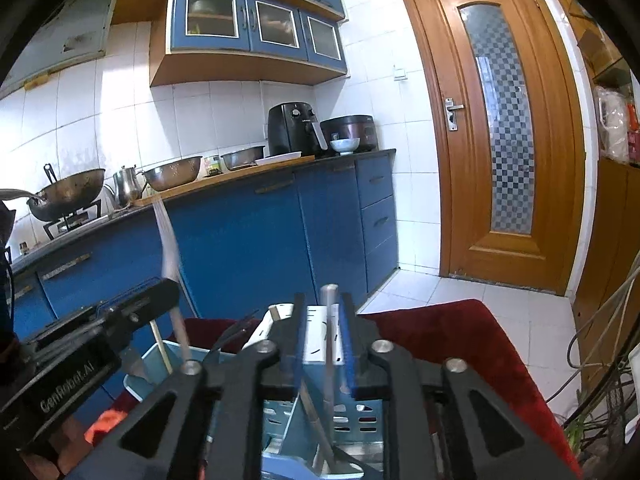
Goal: Organize utensils
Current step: 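Open both tools and move them back down to the rug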
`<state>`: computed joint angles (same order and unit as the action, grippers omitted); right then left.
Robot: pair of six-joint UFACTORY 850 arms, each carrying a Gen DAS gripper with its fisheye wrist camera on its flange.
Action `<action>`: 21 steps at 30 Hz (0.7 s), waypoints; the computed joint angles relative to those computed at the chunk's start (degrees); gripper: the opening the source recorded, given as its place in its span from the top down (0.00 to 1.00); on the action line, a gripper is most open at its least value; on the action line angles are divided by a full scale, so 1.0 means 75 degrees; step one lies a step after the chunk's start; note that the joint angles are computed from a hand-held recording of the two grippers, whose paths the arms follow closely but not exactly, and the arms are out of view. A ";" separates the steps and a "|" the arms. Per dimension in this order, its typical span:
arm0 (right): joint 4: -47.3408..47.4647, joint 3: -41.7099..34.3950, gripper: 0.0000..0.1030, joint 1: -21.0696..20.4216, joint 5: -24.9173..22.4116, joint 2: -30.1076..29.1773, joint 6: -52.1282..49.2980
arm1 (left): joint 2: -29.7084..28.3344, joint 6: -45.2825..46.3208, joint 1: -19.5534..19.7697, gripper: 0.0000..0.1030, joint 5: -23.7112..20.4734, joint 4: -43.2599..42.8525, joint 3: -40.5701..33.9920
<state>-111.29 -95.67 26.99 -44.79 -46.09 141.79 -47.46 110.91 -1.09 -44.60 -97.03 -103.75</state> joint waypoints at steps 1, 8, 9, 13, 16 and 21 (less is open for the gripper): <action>-0.0034 0.0031 0.76 0.0005 -0.0007 0.0023 0.0053 | 0.0016 0.0037 0.0001 0.71 -0.0011 -0.0017 0.0029; -0.0450 0.0419 0.70 0.0063 -0.0098 0.0314 0.0743 | 0.0160 0.0154 0.0017 0.69 -0.0030 0.0047 0.0213; -0.0517 0.0504 0.70 0.0071 -0.0093 0.0379 0.0868 | 0.0192 0.0133 0.0022 0.68 -0.0015 0.0078 0.0244; -0.0824 0.0861 0.70 0.0123 -0.0041 0.0662 0.1423 | 0.0360 -0.0022 0.0041 0.67 0.0103 0.0314 0.0385; -0.0895 0.1047 0.70 0.0174 -0.0013 0.0827 0.1589 | 0.0502 -0.0230 0.0073 0.67 0.0153 0.0568 0.0505; -0.0606 0.1366 0.70 0.0286 0.0121 0.1140 0.1596 | 0.0772 -0.0349 0.0193 0.67 0.0194 0.0771 0.0801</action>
<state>-115.83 -85.43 29.13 -43.89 -37.54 153.77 -41.67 108.29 0.36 -43.15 -91.25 -97.75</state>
